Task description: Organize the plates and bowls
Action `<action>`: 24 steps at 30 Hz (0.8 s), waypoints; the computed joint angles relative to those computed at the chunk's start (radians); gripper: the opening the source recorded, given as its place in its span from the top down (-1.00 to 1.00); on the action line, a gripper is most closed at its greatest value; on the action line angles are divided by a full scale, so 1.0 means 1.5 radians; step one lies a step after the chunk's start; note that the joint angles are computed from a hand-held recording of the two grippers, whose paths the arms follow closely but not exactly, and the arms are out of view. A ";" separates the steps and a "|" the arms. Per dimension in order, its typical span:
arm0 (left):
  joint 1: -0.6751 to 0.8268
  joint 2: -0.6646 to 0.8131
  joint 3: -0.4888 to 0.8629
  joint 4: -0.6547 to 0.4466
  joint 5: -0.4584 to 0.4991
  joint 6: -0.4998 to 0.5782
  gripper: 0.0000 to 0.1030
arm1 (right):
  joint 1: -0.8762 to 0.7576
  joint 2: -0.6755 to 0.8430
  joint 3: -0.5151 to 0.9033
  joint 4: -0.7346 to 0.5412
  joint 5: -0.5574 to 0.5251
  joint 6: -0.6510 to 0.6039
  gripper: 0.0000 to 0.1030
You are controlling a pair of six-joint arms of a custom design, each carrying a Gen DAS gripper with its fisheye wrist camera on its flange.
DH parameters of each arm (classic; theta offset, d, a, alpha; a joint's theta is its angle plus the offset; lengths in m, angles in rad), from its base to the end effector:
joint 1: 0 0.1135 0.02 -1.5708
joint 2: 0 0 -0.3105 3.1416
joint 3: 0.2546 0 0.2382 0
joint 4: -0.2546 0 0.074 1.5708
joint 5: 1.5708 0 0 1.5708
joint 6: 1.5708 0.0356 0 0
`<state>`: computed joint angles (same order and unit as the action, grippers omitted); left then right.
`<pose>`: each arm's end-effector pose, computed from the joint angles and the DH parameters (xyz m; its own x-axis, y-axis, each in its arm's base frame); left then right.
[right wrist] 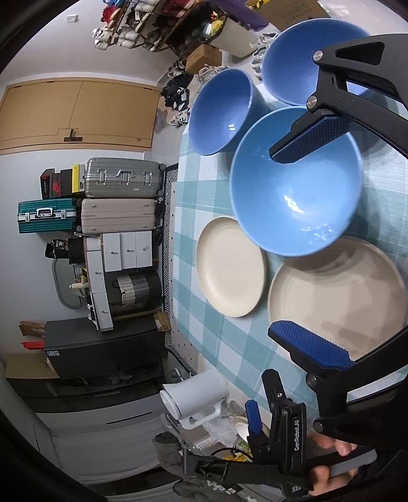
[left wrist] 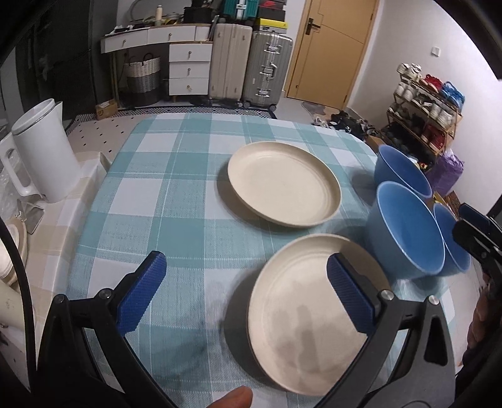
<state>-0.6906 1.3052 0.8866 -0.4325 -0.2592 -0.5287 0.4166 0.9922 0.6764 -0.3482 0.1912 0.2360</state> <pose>0.1946 -0.1490 0.2927 -0.7454 -0.0165 -0.6664 0.1268 0.9779 -0.1661 0.1616 0.0641 0.2917 -0.6088 -0.0184 -0.7931 -0.1214 0.9901 0.0703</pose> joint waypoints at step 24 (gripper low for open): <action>0.134 0.166 0.133 0.008 0.081 0.049 -0.98 | -0.163 0.258 0.221 -0.031 -0.183 -0.117 -0.98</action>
